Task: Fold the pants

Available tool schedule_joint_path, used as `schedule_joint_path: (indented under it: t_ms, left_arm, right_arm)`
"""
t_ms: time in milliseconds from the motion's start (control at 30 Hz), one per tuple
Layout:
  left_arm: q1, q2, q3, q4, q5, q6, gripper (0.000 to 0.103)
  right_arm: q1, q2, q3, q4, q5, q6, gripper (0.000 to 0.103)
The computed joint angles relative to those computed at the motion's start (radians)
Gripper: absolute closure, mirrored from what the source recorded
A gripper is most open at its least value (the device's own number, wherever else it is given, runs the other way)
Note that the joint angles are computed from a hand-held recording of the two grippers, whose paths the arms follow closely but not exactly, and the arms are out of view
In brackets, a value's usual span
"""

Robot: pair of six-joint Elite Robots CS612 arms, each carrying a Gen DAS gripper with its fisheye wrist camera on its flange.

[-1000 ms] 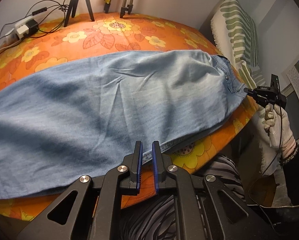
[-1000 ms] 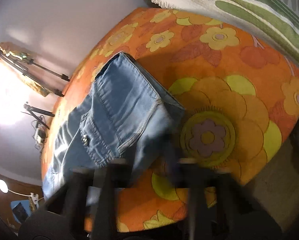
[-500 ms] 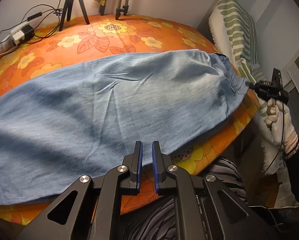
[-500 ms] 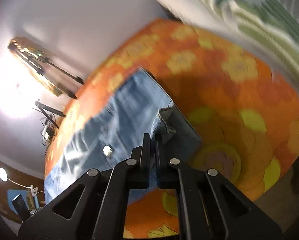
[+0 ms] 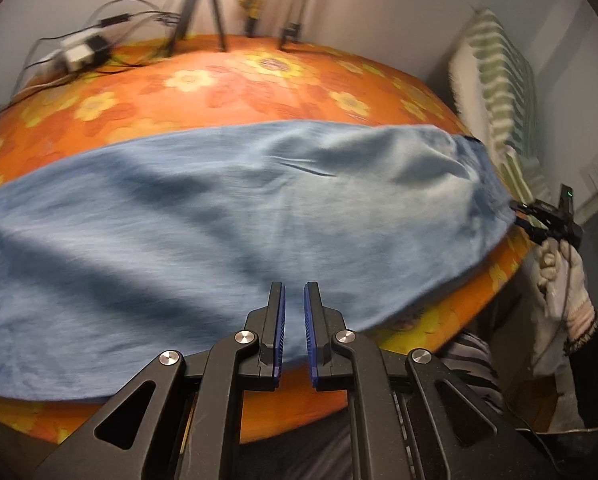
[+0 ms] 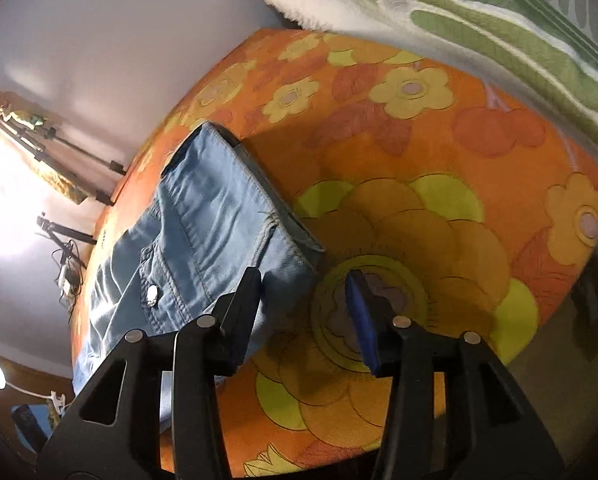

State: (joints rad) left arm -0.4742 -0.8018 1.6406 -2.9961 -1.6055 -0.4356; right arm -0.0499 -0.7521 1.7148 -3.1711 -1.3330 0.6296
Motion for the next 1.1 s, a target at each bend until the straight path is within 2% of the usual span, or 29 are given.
schedule_joint_path:
  t_ms: [100,167,233,267,300,367,467,533,600,633,667,833,900,967,1100]
  left_arm:
    - [0.015,-0.016,0.037,-0.035,0.068,-0.024,0.095]
    - [0.028,-0.025,0.060,-0.047,0.101,-0.046,0.095]
    - [0.041,-0.033,0.083,-0.050,0.145,-0.074,0.095]
    - [0.048,-0.037,0.096,-0.048,0.174,-0.089,0.095]
    - [0.053,-0.039,0.106,-0.044,0.199,-0.100,0.095]
    - [0.070,-0.039,0.123,-0.028,0.221,-0.137,0.095]
    - [0.082,-0.036,0.138,0.005,0.238,-0.172,0.094]
    - [0.085,-0.036,0.150,0.002,0.244,-0.185,0.095]
    - [0.087,-0.036,0.165,-0.035,0.239,-0.193,0.095]
    - [0.088,-0.035,0.168,-0.047,0.237,-0.194,0.095]
    - [0.090,-0.034,0.169,-0.054,0.235,-0.191,0.095]
    - [0.091,-0.039,0.170,-0.039,0.242,-0.167,0.095]
    - [0.087,-0.048,0.174,-0.036,0.254,-0.156,0.095]
    - [0.082,-0.056,0.168,-0.041,0.255,-0.130,0.095]
    - [0.071,-0.055,0.122,-0.042,0.236,-0.064,0.095]
  right_arm:
    - [0.004,0.019,-0.013,-0.045,0.032,0.003,0.055]
    - [0.017,0.028,-0.027,-0.056,0.009,-0.016,0.055]
    - [0.023,0.038,-0.038,-0.068,0.009,-0.018,0.073]
    - [0.021,0.045,-0.046,-0.058,0.038,-0.008,0.091]
    - [0.021,0.049,-0.051,-0.052,0.053,0.004,0.092]
    - [0.027,0.049,-0.054,-0.059,0.032,0.011,0.094]
    - [0.040,0.026,-0.054,-0.057,-0.012,-0.021,0.095]
    - [0.054,-0.011,-0.031,-0.103,-0.060,-0.044,0.096]
    - [0.076,-0.040,-0.012,-0.132,-0.142,-0.091,0.096]
    - [0.092,-0.056,-0.005,-0.121,-0.208,-0.129,0.096]
    - [0.100,-0.059,-0.005,-0.107,-0.232,-0.135,0.096]
    - [0.092,-0.039,-0.041,0.110,-0.227,-0.098,0.095]
    - [0.086,-0.035,-0.049,0.165,-0.213,-0.118,0.087]
    - [0.072,-0.046,-0.038,0.186,-0.179,-0.127,0.077]
    - [0.061,-0.086,-0.003,0.155,-0.212,-0.167,0.076]
